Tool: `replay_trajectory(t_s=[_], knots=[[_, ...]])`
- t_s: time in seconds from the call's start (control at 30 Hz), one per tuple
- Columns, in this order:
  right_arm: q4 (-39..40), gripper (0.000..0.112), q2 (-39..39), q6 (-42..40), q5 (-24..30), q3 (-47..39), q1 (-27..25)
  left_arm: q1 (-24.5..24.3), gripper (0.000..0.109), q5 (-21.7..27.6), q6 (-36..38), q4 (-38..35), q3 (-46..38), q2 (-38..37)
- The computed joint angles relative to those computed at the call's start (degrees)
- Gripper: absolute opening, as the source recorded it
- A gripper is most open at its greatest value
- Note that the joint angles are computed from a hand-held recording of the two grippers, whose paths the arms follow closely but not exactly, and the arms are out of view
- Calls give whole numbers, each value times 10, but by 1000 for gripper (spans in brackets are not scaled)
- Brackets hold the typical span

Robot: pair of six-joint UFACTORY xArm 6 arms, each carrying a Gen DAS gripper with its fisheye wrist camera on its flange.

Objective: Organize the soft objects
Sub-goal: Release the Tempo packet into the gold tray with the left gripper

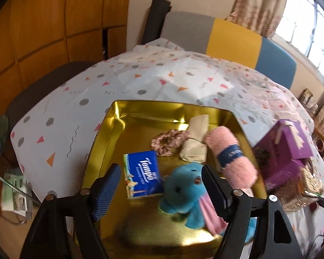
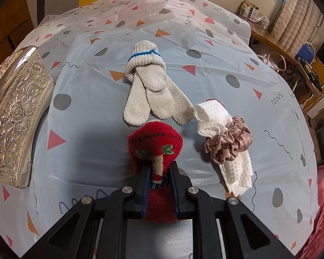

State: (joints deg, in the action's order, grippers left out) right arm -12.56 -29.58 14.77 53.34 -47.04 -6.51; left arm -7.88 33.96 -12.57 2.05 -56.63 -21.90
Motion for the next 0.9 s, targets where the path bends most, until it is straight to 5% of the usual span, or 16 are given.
replay_trajectory(t_s=[0.9], knots=[[1, 14, 9, 51, -2, -18, 19, -61, 79, -7, 43, 18, 67, -108]])
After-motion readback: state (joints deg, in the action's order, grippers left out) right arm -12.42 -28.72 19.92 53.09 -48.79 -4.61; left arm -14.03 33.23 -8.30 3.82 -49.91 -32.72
